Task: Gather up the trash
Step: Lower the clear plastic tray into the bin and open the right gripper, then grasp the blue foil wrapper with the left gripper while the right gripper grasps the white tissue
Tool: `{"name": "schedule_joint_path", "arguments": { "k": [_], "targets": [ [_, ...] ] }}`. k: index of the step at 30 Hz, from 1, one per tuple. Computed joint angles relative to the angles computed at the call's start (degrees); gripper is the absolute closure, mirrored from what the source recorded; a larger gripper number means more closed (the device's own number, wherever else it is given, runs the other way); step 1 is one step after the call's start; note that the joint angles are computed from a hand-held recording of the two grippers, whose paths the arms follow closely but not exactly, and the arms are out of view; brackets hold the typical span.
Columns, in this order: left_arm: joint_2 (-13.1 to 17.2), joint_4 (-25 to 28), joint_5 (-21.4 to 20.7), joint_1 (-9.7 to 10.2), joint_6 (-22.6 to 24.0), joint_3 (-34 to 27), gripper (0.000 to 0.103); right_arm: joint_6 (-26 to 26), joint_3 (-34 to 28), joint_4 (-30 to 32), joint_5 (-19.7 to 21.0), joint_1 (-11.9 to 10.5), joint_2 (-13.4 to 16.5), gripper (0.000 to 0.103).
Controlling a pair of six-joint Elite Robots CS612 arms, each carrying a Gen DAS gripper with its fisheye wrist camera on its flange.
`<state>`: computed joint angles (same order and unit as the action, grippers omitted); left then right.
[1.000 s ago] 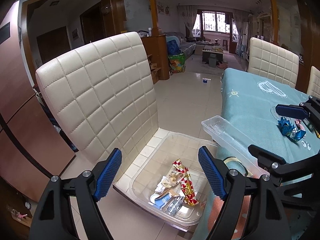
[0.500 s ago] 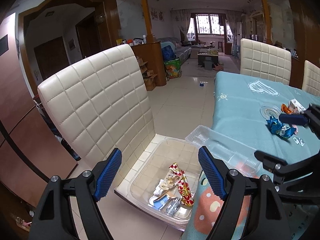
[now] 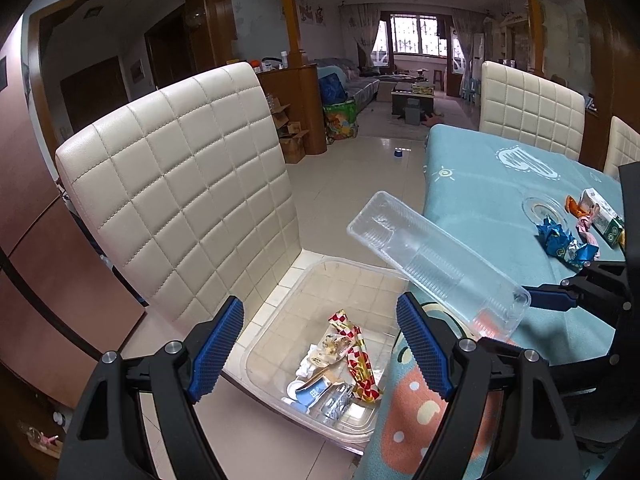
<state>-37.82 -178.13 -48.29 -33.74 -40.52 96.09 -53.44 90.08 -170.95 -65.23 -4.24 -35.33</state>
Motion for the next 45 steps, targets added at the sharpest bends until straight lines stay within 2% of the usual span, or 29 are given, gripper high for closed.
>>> {"name": "schedule_joint_path", "arguments": {
  "k": [4, 9, 10, 11, 27, 33, 35, 41, 45],
  "targets": [
    [0.18, 0.28, -0.24, 0.32, -0.43, -0.24, 0.026, 0.35, -0.77, 0.89, 0.96, 0.34, -0.10, 0.052],
    [0.14, 0.37, -0.38, 0.48, -0.89, -0.11, 0.026, 1.00, -0.78, -1.74, 2.38, 0.51, -0.02, 0.049],
    [0.12, 0.47, -0.36, 0.47, -0.92, -0.09, 0.026, 1.86, -0.79, -2.44, 2.27, 0.49, 0.00, 0.037],
    [0.10, 0.58, -0.43, 0.47, -0.94, -0.06, 0.026, 2.53, -0.79, -2.76, 3.02, 0.26, -0.05, 0.031],
    [-0.19, -0.67, -0.10, -0.84, 2.14, -0.88, 0.026, 5.07, 0.94, -6.92, 4.14, -1.56, -1.21, 0.032],
    [0.15, -1.08, -1.18, -1.60, 4.68, -2.50, 0.026, 8.16, 2.29, -11.50, 2.90, -3.82, -1.82, 0.032],
    [0.41, -1.17, -2.69, -1.88, 5.56, -3.60, 0.026, 9.74, 2.68, -13.13, 2.41, -4.77, -1.95, 0.032],
    [1.93, -2.18, -6.96, -3.33, 9.42, -7.99, 0.026, 17.16, 2.68, -15.75, -0.46, -8.75, -1.73, 0.032],
    [3.39, -0.84, -9.86, -4.11, 11.95, -11.93, 0.026, 21.74, 1.75, -15.70, -2.95, -11.45, -1.22, 0.032]
  ]
}}
